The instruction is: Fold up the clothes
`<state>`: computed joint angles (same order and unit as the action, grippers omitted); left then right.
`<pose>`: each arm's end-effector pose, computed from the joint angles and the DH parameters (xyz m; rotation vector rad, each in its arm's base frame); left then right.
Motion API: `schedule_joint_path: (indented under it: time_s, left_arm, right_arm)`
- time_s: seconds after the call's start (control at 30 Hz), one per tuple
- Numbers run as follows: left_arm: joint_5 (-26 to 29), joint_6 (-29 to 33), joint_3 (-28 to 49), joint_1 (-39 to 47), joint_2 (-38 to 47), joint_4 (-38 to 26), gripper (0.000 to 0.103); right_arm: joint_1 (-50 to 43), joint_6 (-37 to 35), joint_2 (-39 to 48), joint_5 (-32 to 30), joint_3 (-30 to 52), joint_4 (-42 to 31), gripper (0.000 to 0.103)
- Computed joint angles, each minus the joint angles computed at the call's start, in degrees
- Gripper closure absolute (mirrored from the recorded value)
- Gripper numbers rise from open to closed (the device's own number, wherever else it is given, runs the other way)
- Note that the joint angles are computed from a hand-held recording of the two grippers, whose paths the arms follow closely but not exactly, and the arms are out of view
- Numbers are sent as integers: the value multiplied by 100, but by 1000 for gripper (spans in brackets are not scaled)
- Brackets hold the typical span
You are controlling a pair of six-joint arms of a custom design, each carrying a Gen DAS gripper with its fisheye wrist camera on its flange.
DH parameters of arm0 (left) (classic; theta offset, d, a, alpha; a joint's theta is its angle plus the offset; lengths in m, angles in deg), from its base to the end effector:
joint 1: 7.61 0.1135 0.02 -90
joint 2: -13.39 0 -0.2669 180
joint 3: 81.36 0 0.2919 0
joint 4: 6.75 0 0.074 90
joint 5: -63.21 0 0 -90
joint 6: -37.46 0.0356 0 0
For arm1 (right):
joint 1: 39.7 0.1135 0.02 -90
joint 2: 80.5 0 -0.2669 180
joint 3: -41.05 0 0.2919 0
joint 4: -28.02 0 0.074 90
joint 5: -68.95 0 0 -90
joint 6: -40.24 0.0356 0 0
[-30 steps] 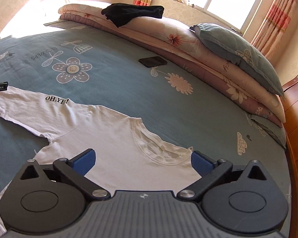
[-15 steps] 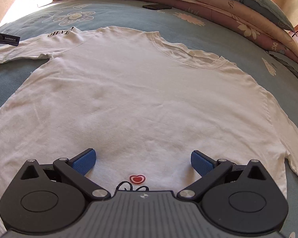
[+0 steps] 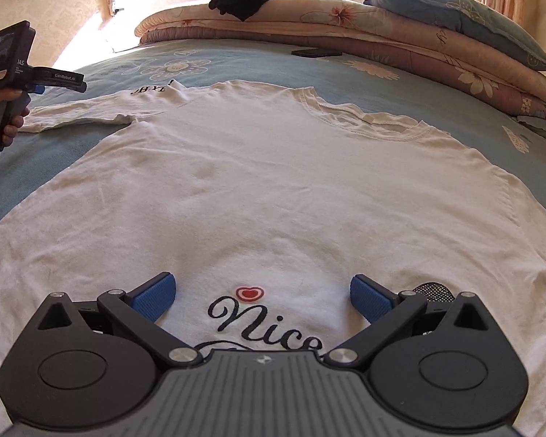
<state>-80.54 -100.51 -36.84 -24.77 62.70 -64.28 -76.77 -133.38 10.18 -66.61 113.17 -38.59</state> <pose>0.1814 -0.0260 0.2073 -0.8395 2.0245 0.6405 0.2612 -0.1655 0.1889 -0.9791 2.1696 0.4073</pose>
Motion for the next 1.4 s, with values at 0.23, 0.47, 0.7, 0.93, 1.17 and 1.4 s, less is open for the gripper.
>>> schedule_joint_path:
  time_s: [0.23, 0.47, 0.7, 0.93, 1.17, 1.4]
  left_arm:
    - [4221, 988, -889, 3507, -1914, 1221, 2]
    - [5474, 1708, -1494, 5549, -3904, -89, 8]
    - [4822, 1167, -581, 4291, -2794, -120, 12]
    - [5159, 210, 154, 1721, 5, 2472, 7]
    - [5040, -190, 694, 948, 1761, 3940, 7]
    - [5232, -300, 1056, 989, 2517, 4100, 7]
  right_arm:
    - [5, 46, 2, 98, 65, -92, 0]
    - [-21, 36, 25, 10, 13, -10, 0]
    - [-31, 34, 15, -36, -33, 54, 0]
    - [-60, -77, 61, -147, -54, 81, 0]
    - [-88, -204, 134, -210, -3, 16, 0]
    - [-112, -248, 142, -258, -21, 19, 0]
